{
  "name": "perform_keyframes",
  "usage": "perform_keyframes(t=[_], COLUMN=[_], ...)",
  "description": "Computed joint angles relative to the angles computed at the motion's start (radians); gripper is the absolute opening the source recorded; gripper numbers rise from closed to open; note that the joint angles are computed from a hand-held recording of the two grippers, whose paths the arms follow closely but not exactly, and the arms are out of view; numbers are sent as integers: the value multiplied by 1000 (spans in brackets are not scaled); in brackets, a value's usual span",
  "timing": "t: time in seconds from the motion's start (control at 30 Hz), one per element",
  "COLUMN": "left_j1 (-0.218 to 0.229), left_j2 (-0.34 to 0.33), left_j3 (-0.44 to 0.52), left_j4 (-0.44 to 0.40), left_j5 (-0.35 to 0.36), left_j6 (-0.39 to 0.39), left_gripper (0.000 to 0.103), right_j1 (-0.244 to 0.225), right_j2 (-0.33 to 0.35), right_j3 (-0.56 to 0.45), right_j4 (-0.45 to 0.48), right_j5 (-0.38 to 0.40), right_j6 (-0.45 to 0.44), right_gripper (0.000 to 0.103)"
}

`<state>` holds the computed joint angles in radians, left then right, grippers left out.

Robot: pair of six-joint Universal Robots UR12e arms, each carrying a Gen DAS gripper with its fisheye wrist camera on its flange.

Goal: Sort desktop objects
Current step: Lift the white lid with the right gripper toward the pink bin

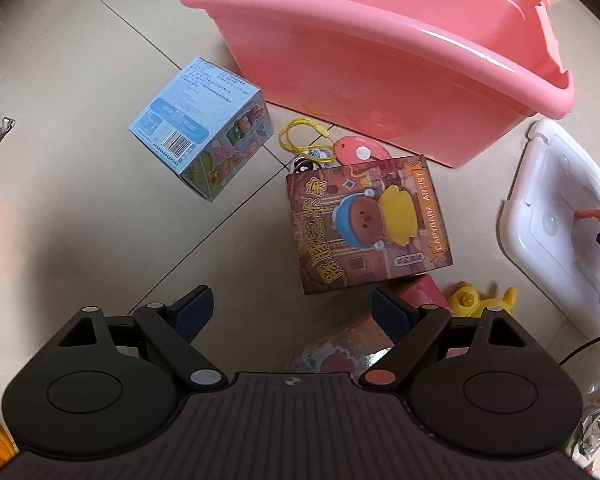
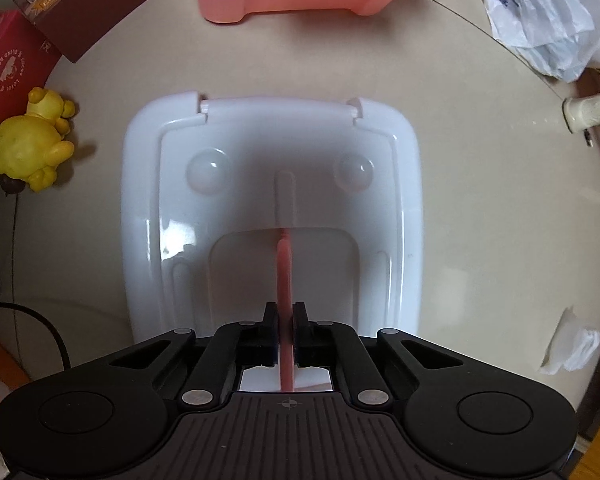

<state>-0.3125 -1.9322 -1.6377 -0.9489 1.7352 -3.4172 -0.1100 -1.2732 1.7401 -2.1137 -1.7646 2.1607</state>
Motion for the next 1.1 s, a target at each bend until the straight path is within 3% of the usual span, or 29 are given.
perform_keyframes(t=[0.47,0.67,1.1], left_j1=[-11,-12,-8], left_j2=[4,17,48], left_j3=[9,6,-9], left_j4=[35,54,80], left_j5=[-19,-30,-42], left_j6=[14,19,-6], left_gripper=[88,88,88], right_j1=[-30,-22,-12], right_j2=[-62,-92,-175], right_j3=[4,44,50], right_j4=[25,-15,-9], right_j5=[20,11,31], right_j6=[9,-3,-15], right_gripper=[5,5,5])
